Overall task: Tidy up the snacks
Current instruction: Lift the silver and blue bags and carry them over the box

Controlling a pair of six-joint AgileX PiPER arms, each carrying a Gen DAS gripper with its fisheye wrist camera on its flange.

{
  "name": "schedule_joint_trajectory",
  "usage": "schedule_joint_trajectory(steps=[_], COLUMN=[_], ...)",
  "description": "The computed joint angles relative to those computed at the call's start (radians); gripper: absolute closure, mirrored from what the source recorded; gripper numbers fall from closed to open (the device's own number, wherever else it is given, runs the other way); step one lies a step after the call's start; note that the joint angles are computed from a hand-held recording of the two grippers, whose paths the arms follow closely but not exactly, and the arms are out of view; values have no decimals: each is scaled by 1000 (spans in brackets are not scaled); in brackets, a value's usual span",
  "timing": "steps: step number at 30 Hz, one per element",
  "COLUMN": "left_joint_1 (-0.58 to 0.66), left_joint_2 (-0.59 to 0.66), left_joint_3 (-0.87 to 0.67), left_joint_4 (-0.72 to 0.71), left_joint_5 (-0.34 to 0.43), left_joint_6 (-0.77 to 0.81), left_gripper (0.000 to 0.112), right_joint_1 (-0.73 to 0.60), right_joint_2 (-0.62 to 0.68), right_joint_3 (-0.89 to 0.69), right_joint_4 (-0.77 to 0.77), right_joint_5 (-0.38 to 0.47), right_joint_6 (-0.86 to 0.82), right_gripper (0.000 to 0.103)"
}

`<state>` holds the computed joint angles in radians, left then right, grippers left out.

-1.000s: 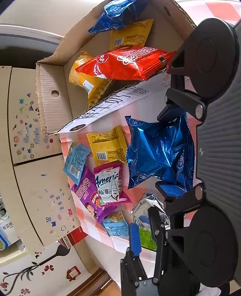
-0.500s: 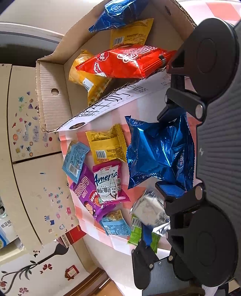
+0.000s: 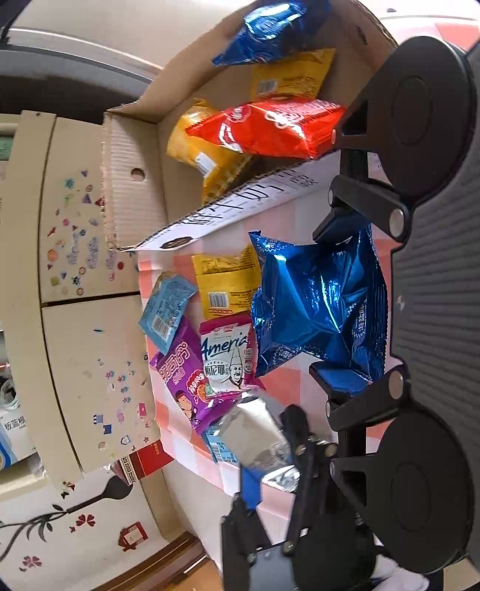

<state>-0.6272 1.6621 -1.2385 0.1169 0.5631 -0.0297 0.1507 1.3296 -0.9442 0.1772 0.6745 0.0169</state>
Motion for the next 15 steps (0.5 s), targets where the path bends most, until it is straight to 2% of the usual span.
schedule_joint_trajectory(steps=[15], left_joint_1=[-14], left_joint_2=[-25], left_joint_3=[-61], left_joint_4=[93], left_joint_5=[-29], left_joint_6=[-136], left_gripper=[54], right_joint_1=[14], right_joint_2=[-47], right_joint_3=[-2], right_joint_4=[-62], right_joint_5=[-43], right_joint_6=[16], right_gripper=[27])
